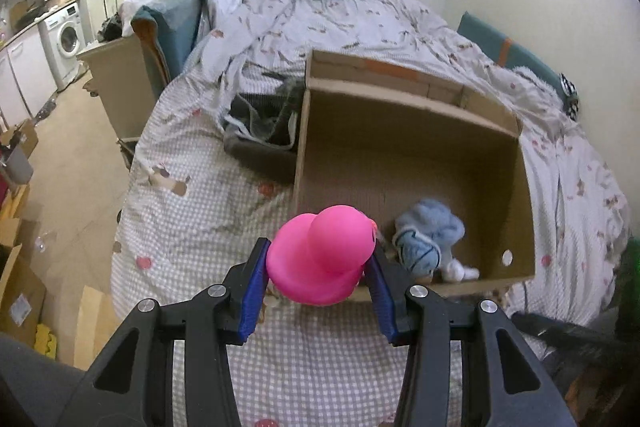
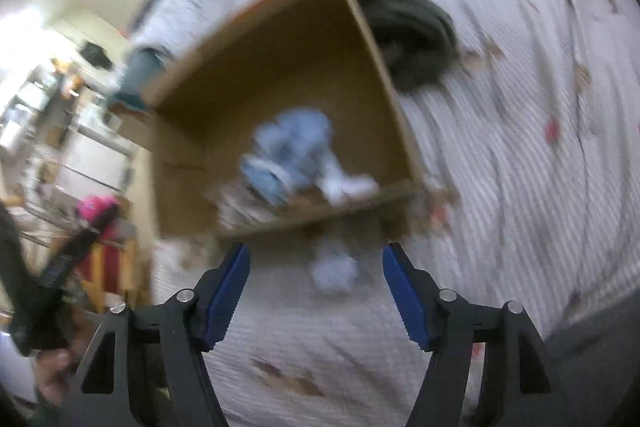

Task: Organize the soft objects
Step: 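Lift the pink duck and plastic bag and carry both over the box, then lower both items into the box and open both grippers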

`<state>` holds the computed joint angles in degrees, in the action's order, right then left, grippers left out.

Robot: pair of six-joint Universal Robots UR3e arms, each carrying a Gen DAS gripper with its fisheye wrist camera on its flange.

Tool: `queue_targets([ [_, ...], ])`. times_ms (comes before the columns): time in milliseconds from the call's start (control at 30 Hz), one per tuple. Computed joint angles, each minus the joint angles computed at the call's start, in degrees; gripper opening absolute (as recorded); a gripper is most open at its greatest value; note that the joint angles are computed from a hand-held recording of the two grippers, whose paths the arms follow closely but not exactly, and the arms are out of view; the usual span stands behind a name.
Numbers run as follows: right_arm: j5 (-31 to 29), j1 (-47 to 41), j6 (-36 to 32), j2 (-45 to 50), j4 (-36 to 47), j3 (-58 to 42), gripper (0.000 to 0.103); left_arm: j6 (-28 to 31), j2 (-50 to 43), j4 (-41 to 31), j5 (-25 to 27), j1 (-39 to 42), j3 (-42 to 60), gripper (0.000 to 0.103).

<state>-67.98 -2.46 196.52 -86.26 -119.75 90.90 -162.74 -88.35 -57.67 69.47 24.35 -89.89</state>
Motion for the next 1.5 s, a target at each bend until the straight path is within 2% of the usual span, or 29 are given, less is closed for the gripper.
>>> queue_targets([
  [67, -2.78, 2.71, -0.85, 4.06, 5.25, -3.97, 0.072, 0.86, 0.24, 0.22, -0.33, -0.18, -0.66, 0.043],
  [167, -6.34, 6.8, -1.25, 9.39, 7.63, -7.57, 0.073, 1.88, 1.19, 0.96, -0.94, -0.16, -1.82, 0.043],
  [233, -6.15, 8.7, -2.26, 13.35, 7.67, -10.39, 0.073, 1.96, 1.54, 1.19, -1.06, -0.19, -2.47, 0.043],
  [400, -15.93, 15.51, -3.79, 24.77, 9.21, -22.5, 0.072, 1.39, 0.7, 2.13, 0.19, -0.89, -2.42, 0.043],
  [500, -17.82, 16.63, -3.56, 27.39, 8.16, -23.73, 0.071, 1.32, 0.33, 3.03, 1.31, -1.21, -2.81, 0.043],
  [567, -18.58, 17.16, -4.38, 27.38, 6.97, -23.18, 0.048, 1.26, 0.04, 2.65, 1.49, -1.19, -2.7, 0.043],
  [600, -18.37, 17.14, -4.97, 27.3, 7.04, -23.14, 0.038, 1.11, -0.12, 2.51, 1.5, -1.23, -2.57, 0.043],
  [700, -17.47, 16.92, -5.23, 25.48, 5.34, -20.93, 0.031, 0.85, -0.45, 3.08, 1.67, -1.53, -2.41, 0.043],
  [767, -15.88, 16.74, -4.68, 23.8, 5.25, -19.47, 0.011, 1.27, -0.32, 3.53, 1.46, -1.3, -2.75, 0.043],
  [867, -11.12, 15.64, -5.12, 19.02, 4.97, -15.81, 0.012, 1.56, -0.2, 3.75, 1.54, -1.16, -3.03, 0.043],
  [1000, -9.84, 17.12, -6.86, 16.4, 4.17, -14.71, 0.011, 0.92, -1.02, 3.27, 2.08, -1.48, -2.28, 0.043],
  [1133, -0.5, 13.89, -7.33, 10.47, 0.35, -9.08, 0.011, 1.21, -0.57, 3.62, 1.52, -1.32, -2.14, 0.043],
  [1267, 7.97, 9.22, -8.44, 5.58, -5.61, -6.09, 0.011, 0.44, -2.95, 1.47, 0.77, -1.76, 2.34, 0.043],
  [1400, 9.07, 5.03, -6.67, 5.72, -9.19, -9.87, 0.011, -1.12, -7.28, 1.5, 1.78, -4.05, 8.3, 0.043],
  [1500, 6.88, 3.24, -7.11, 9.12, -9.96, -15.74, 0.011, -2.06, -10.82, 1.82, 3.12, -6.31, 12.29, 0.043],
])
